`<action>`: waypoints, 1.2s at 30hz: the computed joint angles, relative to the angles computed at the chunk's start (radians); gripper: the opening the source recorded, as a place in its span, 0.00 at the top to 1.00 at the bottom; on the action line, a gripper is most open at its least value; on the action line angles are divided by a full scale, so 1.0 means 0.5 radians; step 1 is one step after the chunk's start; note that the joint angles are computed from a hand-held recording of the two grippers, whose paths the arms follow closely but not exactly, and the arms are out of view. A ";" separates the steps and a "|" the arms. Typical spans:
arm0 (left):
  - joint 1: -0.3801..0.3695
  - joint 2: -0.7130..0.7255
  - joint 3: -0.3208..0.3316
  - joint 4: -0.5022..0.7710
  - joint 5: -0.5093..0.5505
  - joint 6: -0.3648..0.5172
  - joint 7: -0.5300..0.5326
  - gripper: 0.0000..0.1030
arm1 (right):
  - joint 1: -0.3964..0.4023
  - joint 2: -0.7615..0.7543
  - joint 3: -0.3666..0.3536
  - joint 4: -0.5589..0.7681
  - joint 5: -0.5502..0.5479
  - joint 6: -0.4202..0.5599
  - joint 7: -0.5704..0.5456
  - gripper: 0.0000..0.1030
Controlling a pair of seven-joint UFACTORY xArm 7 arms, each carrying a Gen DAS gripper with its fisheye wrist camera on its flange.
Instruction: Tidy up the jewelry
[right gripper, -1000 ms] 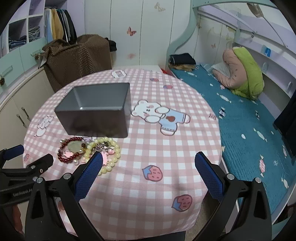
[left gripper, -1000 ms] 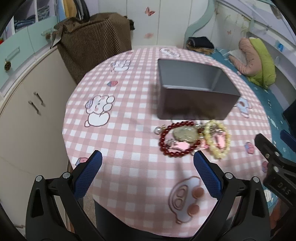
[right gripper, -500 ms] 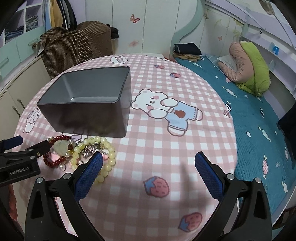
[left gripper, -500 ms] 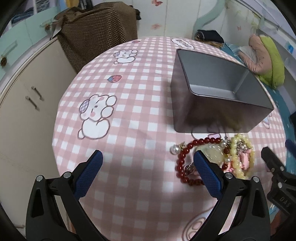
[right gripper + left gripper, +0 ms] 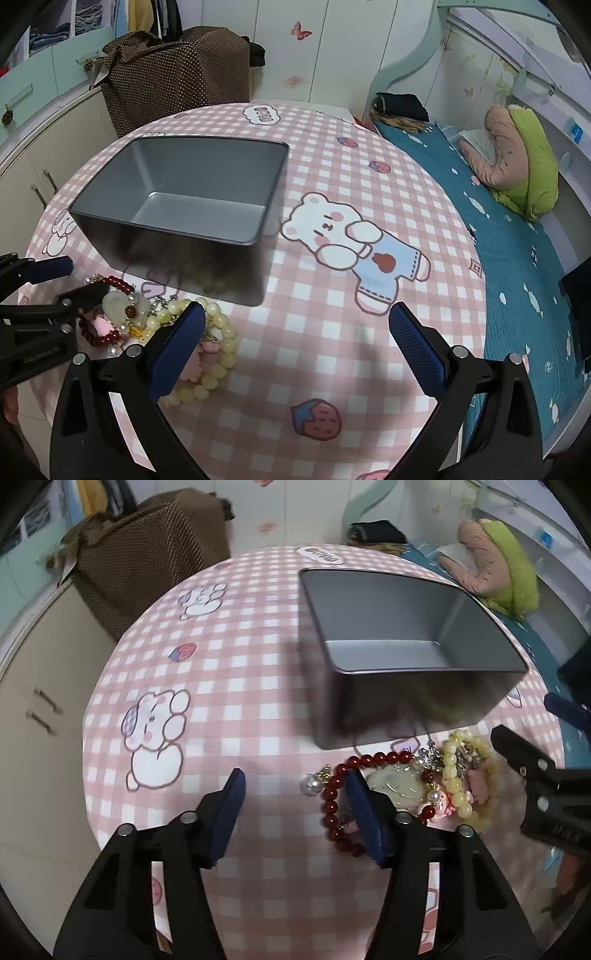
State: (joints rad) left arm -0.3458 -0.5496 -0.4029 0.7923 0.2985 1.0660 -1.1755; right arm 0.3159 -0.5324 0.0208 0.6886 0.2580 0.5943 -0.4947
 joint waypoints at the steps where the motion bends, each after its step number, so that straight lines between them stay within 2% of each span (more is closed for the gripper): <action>1: -0.012 -0.017 0.011 -0.026 0.006 -0.048 0.022 0.54 | -0.001 0.006 -0.013 0.003 0.011 0.016 0.002 0.07; 2: -0.014 -0.024 0.017 -0.033 0.006 -0.062 0.036 0.57 | -0.005 0.008 -0.020 0.004 0.017 0.029 0.004 0.07; 4: -0.018 -0.039 0.033 -0.053 -0.005 -0.110 0.064 0.79 | -0.021 0.015 -0.031 0.014 0.025 0.072 0.018 0.07; 9: -0.017 -0.112 0.059 -0.133 -0.083 -0.270 0.083 0.81 | -0.024 -0.038 -0.049 -0.005 0.064 0.090 -0.015 0.07; 10: -0.011 -0.127 0.051 -0.138 -0.091 -0.289 0.071 0.88 | -0.025 -0.051 -0.055 -0.008 0.068 0.094 -0.023 0.07; 11: -0.007 -0.154 0.036 -0.145 -0.093 -0.305 0.056 0.89 | -0.026 -0.058 -0.058 -0.007 0.073 0.098 -0.026 0.07; 14: 0.003 -0.200 0.022 -0.145 -0.103 -0.357 0.066 0.89 | -0.017 -0.088 -0.074 -0.017 0.098 0.126 -0.049 0.07; 20: 0.019 -0.177 -0.039 -0.124 -0.125 -0.276 0.050 0.89 | -0.026 -0.151 -0.050 -0.059 0.079 0.157 -0.042 0.07; 21: 0.025 -0.184 -0.055 -0.135 -0.107 -0.281 0.031 0.86 | -0.026 -0.163 -0.051 -0.066 0.077 0.160 -0.043 0.07; 22: 0.023 -0.188 -0.060 -0.136 -0.104 -0.269 0.023 0.68 | -0.026 -0.173 -0.053 -0.071 0.076 0.164 -0.043 0.07; 23: 0.017 -0.185 -0.060 -0.135 -0.112 -0.253 0.018 0.59 | -0.027 -0.180 -0.053 -0.076 0.074 0.164 -0.042 0.07; 24: 0.019 -0.187 -0.064 -0.137 -0.109 -0.245 0.005 0.56 | -0.029 -0.184 -0.054 -0.080 0.072 0.162 -0.041 0.07; 32: 0.002 -0.234 -0.041 -0.186 -0.130 -0.251 -0.038 0.56 | -0.037 -0.179 -0.055 -0.095 0.057 0.164 -0.024 0.07; 35: 0.008 -0.229 -0.036 -0.187 -0.123 -0.308 -0.031 0.57 | -0.031 -0.172 -0.058 -0.096 0.061 0.162 -0.028 0.07; 36: 0.018 -0.218 -0.049 -0.181 -0.105 -0.318 -0.032 0.68 | -0.034 -0.165 -0.054 -0.095 0.058 0.162 -0.022 0.07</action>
State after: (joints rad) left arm -0.3366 -0.6586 -0.4274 0.7020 0.2458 0.9071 -1.1916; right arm 0.2987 -0.6151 -0.0061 0.6413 0.2871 0.6753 -0.5058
